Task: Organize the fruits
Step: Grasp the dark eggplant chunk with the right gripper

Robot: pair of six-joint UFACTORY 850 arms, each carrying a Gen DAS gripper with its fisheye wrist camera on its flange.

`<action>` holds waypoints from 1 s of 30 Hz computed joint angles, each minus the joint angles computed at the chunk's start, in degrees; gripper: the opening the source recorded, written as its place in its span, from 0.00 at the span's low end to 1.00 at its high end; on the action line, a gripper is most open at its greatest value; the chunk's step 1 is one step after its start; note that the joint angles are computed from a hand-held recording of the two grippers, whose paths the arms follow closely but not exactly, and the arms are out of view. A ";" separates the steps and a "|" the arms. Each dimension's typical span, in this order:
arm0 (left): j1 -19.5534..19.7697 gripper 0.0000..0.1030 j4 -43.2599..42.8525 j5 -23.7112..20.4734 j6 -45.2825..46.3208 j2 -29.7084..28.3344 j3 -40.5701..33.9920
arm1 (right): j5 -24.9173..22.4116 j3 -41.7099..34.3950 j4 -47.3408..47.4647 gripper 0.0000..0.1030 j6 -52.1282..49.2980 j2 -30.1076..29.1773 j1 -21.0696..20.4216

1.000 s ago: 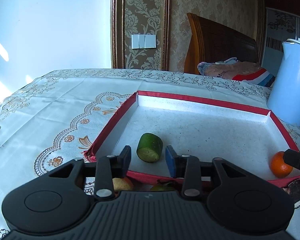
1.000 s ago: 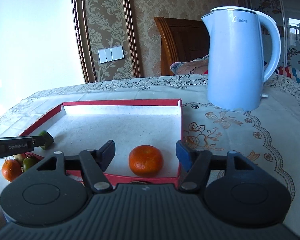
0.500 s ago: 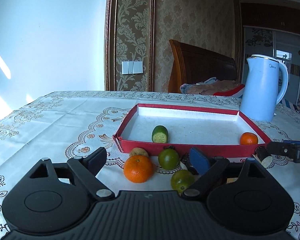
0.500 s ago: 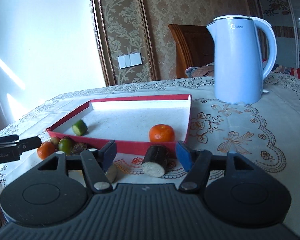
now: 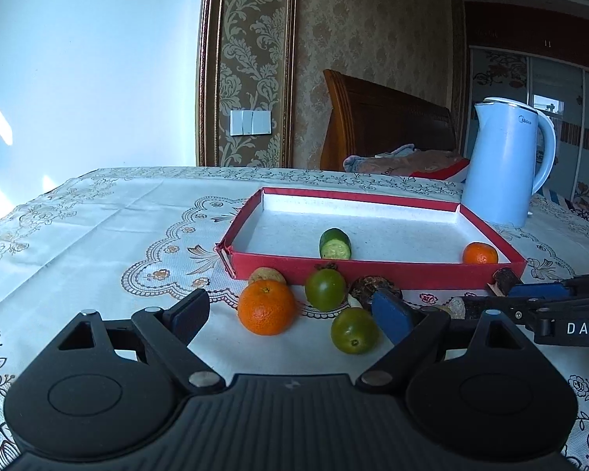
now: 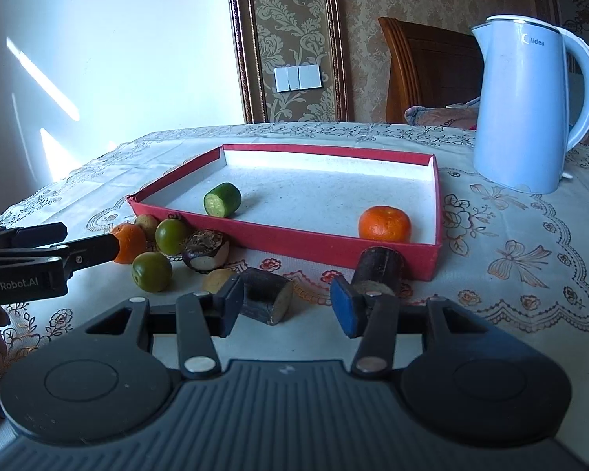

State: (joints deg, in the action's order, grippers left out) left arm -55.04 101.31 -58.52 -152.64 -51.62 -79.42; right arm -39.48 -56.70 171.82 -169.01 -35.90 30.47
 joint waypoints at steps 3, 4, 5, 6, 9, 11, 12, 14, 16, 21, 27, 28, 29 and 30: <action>0.07 0.88 0.18 0.42 -0.26 0.13 0.21 | 1.07 -1.02 0.19 0.46 -0.69 -0.50 0.49; 0.11 0.88 0.20 0.59 -0.15 0.17 0.27 | 2.07 -1.71 -0.46 0.46 -0.29 -0.81 0.52; 0.14 0.88 0.35 0.79 -0.13 0.21 0.33 | 3.03 -2.33 -1.23 0.46 0.40 -1.12 0.51; 0.16 0.88 0.52 0.99 -0.21 0.28 0.43 | 3.84 -2.84 -1.91 0.46 0.96 -1.37 0.49; 0.36 0.88 0.38 1.93 0.31 0.30 0.32 | 4.21 -3.33 -4.52 0.34 2.81 -1.67 0.25; 0.48 0.88 -0.24 2.37 1.08 0.22 0.02 | 4.18 -3.33 -3.90 0.35 2.05 -1.66 0.43; 0.49 0.88 -0.35 2.50 1.25 0.18 -0.09 | 4.17 -3.30 -3.76 0.35 1.86 -1.64 0.50; 0.47 0.88 -0.36 2.54 1.40 0.16 -0.13 | 3.95 -2.98 -3.96 0.35 2.30 -1.42 0.47; 0.38 0.88 -0.42 2.41 2.04 0.04 -0.38 | 2.89 -1.95 -3.53 0.35 2.56 -0.77 0.30; -0.11 0.88 -0.24 3.95 6.84 -0.86 -2.37 | -1.00 1.60 -2.68 0.35 3.19 1.19 -0.64; -0.52 0.88 0.23 6.32 10.92 -2.40 -5.37 | -3.06 3.91 -3.30 0.15 4.48 2.38 -1.81; -0.46 0.88 -0.28 6.78 11.49 -2.61 -5.83 | -2.99 3.98 -3.99 0.15 4.93 2.38 -1.95; -0.33 0.87 -0.59 7.25 11.59 -2.68 -6.04 | -2.71 3.90 -4.69 0.15 5.41 2.31 -2.10; -0.13 0.87 -0.97 8.04 11.72 -2.72 -6.24 | -2.71 3.85 -5.11 0.15 5.60 2.19 -2.20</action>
State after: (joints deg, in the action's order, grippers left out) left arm -55.16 100.34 -50.48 -140.92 -54.34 -85.67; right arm -42.19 -52.85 166.71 -163.41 -33.71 28.27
